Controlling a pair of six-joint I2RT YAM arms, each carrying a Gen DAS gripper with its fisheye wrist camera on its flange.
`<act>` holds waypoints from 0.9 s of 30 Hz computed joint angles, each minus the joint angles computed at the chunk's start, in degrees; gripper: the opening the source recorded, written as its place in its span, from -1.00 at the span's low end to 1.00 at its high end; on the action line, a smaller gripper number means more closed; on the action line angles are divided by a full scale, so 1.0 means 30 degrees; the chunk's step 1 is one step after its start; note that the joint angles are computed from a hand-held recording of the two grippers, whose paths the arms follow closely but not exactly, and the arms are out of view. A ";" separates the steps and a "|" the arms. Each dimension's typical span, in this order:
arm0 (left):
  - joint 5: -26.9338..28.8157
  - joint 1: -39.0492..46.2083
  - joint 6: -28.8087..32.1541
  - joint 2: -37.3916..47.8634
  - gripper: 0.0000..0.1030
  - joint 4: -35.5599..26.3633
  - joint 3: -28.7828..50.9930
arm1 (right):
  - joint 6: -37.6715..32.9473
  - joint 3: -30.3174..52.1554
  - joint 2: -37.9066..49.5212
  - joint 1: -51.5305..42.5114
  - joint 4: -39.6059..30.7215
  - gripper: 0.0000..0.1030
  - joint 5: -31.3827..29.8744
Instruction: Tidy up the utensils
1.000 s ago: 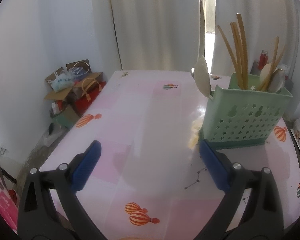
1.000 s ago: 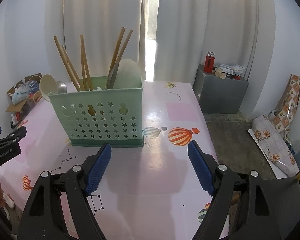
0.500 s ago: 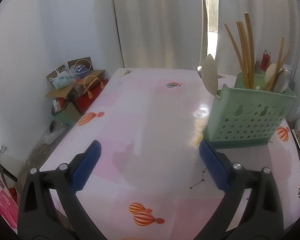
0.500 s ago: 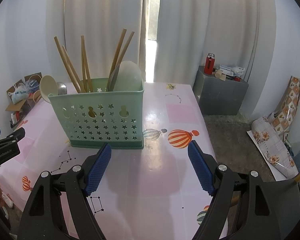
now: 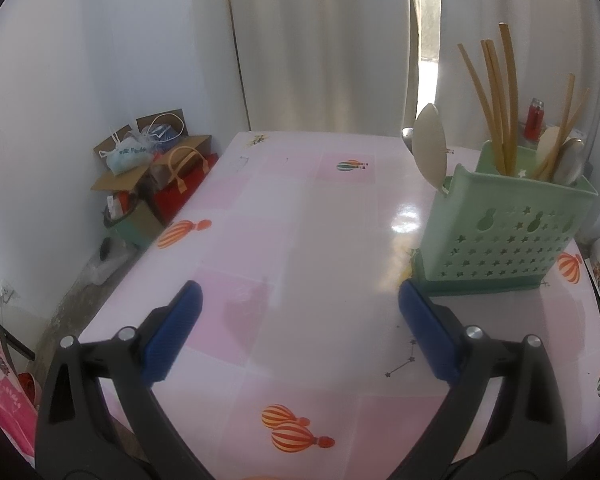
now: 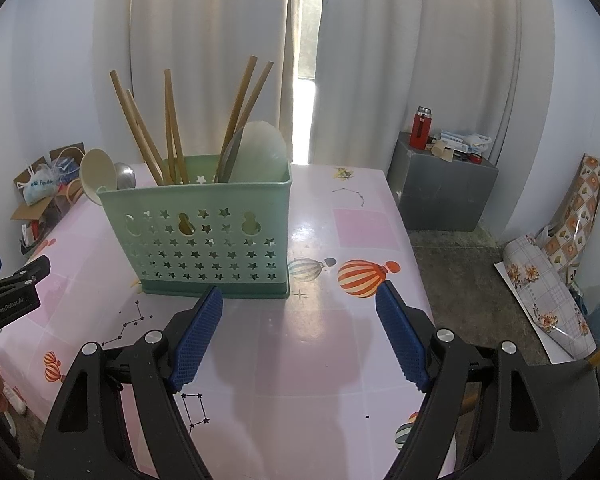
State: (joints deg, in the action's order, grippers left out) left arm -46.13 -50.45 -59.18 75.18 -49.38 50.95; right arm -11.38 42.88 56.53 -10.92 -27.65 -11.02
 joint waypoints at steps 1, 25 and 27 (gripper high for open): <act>0.0008 0.0003 -0.0001 -0.0018 0.83 0.0009 -0.0023 | 0.0028 -0.0006 -0.0022 0.0057 0.0001 0.49 0.0044; 0.0233 -0.0074 -0.0103 -0.0129 0.83 0.0128 -0.0354 | 0.0123 -0.0032 -0.0054 0.0206 -0.0025 0.49 0.0155; 0.0252 -0.0084 -0.0131 -0.0138 0.83 0.0191 -0.0454 | 0.0123 -0.0032 -0.0054 0.0206 -0.0025 0.49 0.0155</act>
State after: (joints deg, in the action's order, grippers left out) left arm -45.38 -50.70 -59.57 74.76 -48.81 49.59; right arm -11.01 42.79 56.37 -10.30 -27.73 -10.55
